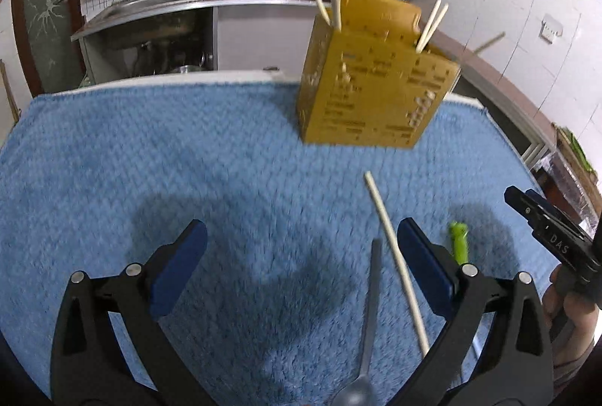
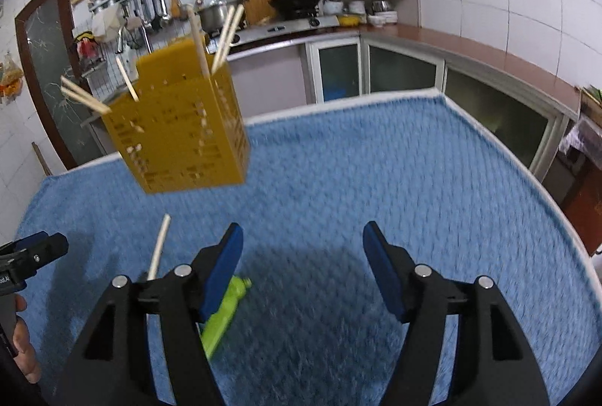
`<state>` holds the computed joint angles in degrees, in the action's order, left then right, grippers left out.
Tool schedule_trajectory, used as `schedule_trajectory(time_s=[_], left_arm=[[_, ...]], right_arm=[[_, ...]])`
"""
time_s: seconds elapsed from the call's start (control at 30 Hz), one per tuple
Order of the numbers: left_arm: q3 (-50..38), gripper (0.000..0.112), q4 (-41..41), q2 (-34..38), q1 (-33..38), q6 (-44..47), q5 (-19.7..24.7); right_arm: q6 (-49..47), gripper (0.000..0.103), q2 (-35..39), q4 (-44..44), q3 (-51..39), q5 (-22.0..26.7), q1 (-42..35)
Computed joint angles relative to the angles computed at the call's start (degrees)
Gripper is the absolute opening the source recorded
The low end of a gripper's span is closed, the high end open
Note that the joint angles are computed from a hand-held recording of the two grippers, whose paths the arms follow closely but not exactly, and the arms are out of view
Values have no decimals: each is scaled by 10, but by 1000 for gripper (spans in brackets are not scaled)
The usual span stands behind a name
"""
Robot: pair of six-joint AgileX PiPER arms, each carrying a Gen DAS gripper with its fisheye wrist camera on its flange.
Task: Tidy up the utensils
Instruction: 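Move the left tool to the metal spoon while the right tool approaches the frog fork, then close the left tool on the metal spoon while the right tool grasps the green frog fork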
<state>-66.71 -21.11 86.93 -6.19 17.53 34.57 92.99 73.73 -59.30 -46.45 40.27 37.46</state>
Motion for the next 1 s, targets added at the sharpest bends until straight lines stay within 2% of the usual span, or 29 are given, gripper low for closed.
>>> schedule_trajectory(time_s=[0.13,0.23,0.3,0.37,0.53,0.6,0.73,0.83,0.9,1.0], left_arm=[[27,98,6,1,-16,0,-25],[41,91,13,3,-28,5,-34],[41,78,-2,9,-33,27,-21],[36,70,2,14,-45,28,-10],[27,59,47,34,-87,3,-12],[19,45,70,51,-98,-20,-10],[5,41,116,68,-117,-68,-18],[-14,29,133,83,-119,-92,-13],[-32,19,148,95,-117,-113,-2],[-57,11,155,104,-112,-126,29]], right_arm=[[30,65,9,-15,16,-3,9],[25,65,13,-8,19,-11,3],[30,65,16,-7,23,-16,1],[25,65,19,1,22,-19,-3],[14,65,33,15,11,-24,-2],[8,65,39,21,5,-24,1],[-17,64,59,47,-15,-25,5],[-58,54,80,94,-38,-27,1],[-82,50,91,131,-48,-30,-3],[-95,47,99,159,-60,-37,-5]])
